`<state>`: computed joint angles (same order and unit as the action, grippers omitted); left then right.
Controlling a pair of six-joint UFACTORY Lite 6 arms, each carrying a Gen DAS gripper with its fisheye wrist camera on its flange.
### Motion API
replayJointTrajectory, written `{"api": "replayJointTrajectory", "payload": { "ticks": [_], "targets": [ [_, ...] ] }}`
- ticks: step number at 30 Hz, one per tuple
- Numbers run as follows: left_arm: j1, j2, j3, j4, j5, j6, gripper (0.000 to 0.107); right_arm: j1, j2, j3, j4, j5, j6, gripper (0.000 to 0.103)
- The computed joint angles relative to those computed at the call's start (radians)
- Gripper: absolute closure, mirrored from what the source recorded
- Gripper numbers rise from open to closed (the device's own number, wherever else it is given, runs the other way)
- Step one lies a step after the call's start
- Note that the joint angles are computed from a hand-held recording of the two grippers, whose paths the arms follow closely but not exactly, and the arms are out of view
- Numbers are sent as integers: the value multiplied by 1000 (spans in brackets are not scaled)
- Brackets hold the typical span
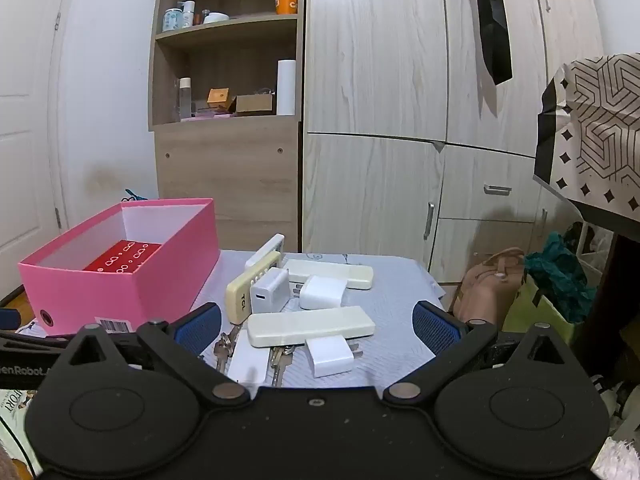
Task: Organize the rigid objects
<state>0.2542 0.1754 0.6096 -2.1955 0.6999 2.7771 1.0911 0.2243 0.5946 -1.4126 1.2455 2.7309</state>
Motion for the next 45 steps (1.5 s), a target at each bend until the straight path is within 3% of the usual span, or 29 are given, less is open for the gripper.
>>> {"api": "replayJointTrajectory", "payload": {
  "ticks": [9, 15, 25, 45],
  "targets": [
    [-62, 39, 18, -45, -73, -39, 4, -13, -13, -12, -20, -34, 17, 0],
    [-12, 27, 54, 108, -85, -162, 4, -31, -16, 1, -23, -75, 6, 0],
    [-13, 38, 68, 118, -107, -143, 4, -38, -28, -3, -62, -135, -14, 0],
    [-32, 46, 69, 57, -148, -85, 4, -39, -15, 10, -36, -120, -28, 0]
  ]
}}
